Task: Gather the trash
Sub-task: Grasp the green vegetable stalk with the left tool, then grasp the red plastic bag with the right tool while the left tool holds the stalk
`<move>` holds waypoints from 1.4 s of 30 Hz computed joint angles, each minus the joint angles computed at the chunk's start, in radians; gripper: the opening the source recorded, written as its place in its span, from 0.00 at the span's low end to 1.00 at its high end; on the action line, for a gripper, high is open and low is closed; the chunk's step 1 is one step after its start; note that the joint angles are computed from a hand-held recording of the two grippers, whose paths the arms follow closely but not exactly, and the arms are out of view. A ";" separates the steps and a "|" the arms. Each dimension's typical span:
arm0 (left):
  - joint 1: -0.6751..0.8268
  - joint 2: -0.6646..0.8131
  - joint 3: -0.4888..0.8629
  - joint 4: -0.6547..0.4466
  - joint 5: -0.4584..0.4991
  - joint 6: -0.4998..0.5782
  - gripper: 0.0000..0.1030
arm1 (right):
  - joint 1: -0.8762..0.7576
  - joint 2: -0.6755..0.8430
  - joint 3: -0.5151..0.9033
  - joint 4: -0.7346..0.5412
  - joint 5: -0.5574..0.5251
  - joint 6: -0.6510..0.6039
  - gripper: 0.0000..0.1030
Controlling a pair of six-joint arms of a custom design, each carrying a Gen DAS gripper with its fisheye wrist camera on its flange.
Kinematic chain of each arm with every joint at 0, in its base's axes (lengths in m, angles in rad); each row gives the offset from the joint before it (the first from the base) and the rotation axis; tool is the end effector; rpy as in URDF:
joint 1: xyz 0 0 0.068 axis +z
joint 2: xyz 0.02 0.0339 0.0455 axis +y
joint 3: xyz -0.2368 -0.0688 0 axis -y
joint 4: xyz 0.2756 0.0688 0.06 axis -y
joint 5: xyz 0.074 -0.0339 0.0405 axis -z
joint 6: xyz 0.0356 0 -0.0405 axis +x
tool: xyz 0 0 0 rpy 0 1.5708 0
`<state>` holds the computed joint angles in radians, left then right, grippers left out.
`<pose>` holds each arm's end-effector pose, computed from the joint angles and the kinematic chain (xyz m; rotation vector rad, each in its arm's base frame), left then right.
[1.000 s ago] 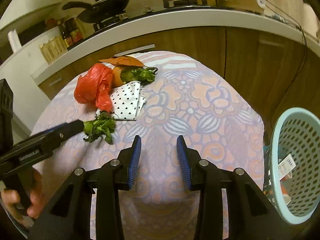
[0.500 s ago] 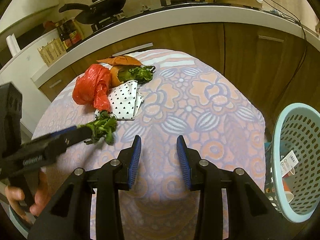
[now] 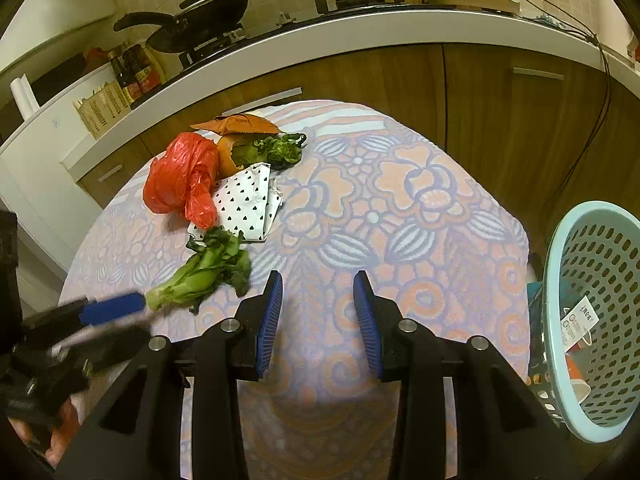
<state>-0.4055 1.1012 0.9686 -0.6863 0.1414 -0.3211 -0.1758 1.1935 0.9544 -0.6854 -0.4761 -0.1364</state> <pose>0.2448 -0.1106 0.2679 0.1711 2.4348 -0.5037 0.2769 -0.0326 0.2423 -0.1476 2.4023 0.4501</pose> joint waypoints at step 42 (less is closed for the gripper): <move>0.345 -0.159 -0.139 0.150 -0.102 -0.061 0.18 | 0.430 0.329 0.393 0.068 0.269 0.111 0.65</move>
